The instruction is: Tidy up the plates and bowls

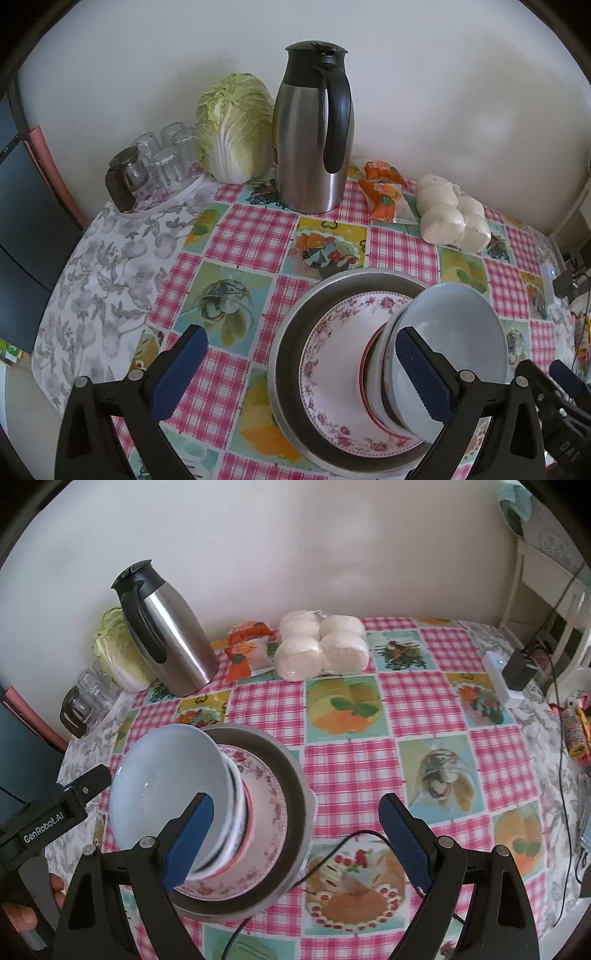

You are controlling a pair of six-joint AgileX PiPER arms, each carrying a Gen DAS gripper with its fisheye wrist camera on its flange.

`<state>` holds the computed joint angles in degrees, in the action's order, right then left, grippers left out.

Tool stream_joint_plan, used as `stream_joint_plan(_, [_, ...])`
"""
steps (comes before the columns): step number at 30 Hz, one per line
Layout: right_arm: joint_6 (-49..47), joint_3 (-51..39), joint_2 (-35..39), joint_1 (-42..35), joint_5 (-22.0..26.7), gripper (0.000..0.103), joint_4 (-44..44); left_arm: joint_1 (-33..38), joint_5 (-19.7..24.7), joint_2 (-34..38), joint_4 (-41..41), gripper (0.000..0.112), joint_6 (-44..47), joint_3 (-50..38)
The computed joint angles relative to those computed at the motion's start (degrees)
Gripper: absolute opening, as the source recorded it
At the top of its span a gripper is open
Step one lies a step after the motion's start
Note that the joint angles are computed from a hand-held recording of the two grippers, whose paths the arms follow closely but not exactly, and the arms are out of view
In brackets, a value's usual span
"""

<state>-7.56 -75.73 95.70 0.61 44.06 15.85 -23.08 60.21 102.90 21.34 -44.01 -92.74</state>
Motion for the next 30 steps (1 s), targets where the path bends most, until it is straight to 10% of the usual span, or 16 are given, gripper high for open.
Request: stream_joint_plan(30, [-11.61,31.15,-21.63,-6.98,-8.06,0.091,-4.46,-18.59,-0.63,-14.43,10.13,0.103,-15.05,23.38])
